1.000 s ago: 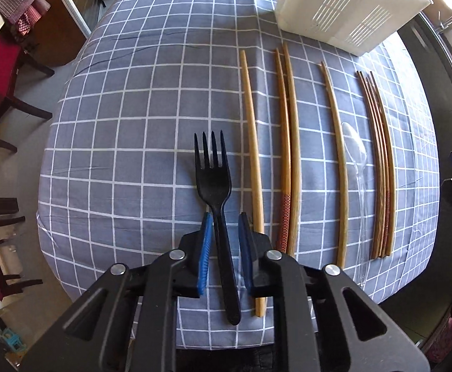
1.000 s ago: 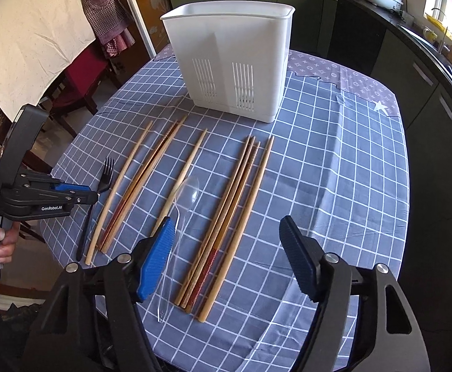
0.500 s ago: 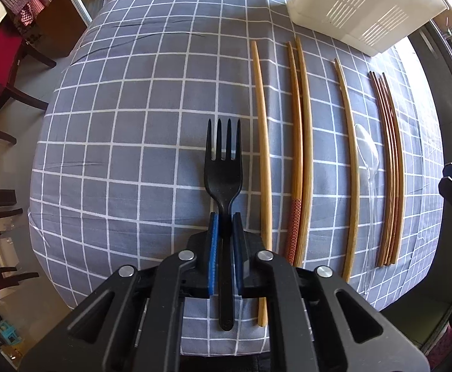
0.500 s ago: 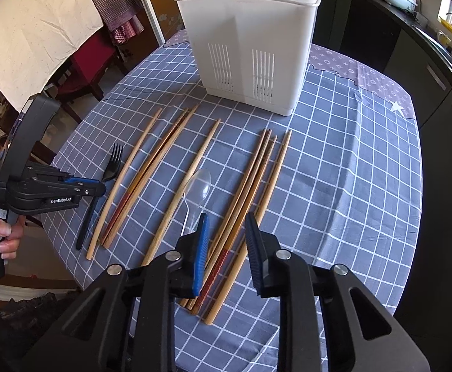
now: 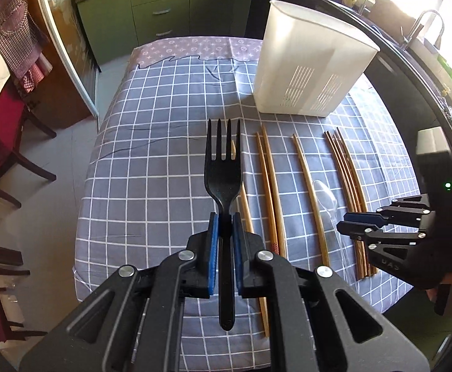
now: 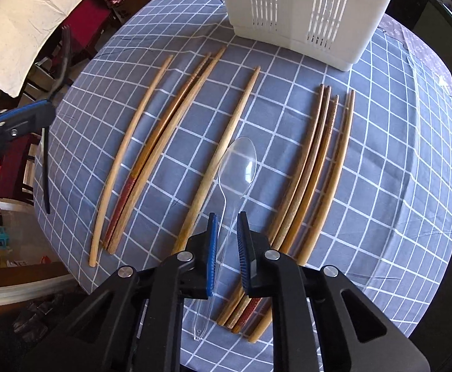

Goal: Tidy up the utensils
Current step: 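Grasp the black fork with the left tool while the right tool grasps the clear spoon, then lift the fork into the white caddy with the left tool while the right tool drops the spoon in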

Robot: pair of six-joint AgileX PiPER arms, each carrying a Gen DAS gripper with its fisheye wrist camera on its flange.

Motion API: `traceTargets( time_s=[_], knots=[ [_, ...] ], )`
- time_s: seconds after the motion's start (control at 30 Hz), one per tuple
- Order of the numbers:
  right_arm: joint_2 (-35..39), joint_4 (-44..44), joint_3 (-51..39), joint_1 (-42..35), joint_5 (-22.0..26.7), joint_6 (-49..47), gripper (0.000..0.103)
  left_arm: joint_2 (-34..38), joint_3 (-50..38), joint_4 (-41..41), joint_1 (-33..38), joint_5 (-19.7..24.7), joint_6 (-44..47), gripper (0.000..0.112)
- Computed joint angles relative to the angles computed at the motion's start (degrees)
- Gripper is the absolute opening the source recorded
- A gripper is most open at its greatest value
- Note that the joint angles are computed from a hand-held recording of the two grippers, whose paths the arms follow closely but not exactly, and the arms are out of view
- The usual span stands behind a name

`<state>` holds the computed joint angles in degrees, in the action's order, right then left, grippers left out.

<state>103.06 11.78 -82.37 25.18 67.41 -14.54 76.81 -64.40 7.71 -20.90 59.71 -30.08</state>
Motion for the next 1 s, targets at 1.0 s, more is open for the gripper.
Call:
traceTargets(
  time_s=[1.0],
  knots=[
    [-14.8,24.9,11.5,-15.3,-4.6,-17.8,0.009,12.7,-29.0,4.4,-0.5,-24.7,5.9,0.009]
  ],
)
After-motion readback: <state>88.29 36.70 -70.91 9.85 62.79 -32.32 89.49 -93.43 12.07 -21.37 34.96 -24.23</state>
